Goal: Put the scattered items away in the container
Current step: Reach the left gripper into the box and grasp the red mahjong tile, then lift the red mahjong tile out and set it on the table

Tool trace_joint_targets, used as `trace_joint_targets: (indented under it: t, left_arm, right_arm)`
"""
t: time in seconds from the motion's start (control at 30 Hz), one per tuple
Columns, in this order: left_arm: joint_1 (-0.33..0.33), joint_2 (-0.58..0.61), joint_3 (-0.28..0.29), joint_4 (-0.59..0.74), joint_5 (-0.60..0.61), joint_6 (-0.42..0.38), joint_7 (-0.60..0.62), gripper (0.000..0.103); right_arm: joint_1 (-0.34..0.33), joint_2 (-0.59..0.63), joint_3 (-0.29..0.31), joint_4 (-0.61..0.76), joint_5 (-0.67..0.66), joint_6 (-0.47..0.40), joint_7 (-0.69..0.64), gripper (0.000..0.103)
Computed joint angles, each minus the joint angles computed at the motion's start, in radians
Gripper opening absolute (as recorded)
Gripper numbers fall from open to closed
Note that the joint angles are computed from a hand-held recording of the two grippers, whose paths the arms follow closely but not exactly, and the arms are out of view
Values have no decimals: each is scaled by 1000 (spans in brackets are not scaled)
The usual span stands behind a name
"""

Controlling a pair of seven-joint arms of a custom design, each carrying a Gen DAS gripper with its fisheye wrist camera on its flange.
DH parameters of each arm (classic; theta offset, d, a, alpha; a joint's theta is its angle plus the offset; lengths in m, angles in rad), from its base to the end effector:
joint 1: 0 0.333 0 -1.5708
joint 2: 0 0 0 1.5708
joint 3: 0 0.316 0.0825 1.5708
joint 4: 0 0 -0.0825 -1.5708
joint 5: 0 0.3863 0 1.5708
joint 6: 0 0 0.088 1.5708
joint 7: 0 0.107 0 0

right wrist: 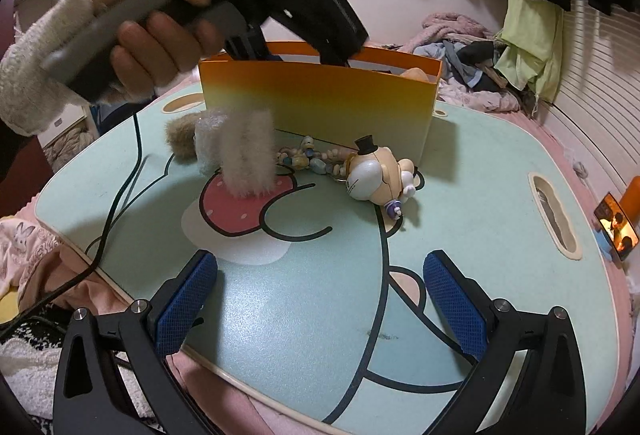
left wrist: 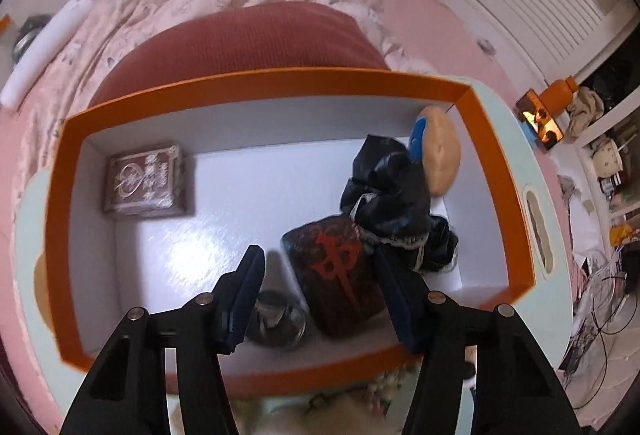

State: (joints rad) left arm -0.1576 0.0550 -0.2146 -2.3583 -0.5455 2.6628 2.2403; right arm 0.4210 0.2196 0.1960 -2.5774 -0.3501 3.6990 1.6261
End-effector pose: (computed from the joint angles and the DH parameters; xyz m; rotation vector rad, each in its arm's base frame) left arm 0.4964 -0.1776 0.3263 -1.4575 2.7090 -0.6226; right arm 0.3730 0.3192 0.2917 -2.1512 0.7214 -0.3944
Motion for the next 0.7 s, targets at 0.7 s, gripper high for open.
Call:
trace_joint_targets:
  t: [0.7]
  left_arm:
    - [71, -355, 226, -205, -579, -222, 642, 38]
  right_arm:
    - [-5, 1, 3, 3, -17, -1, 8, 103]
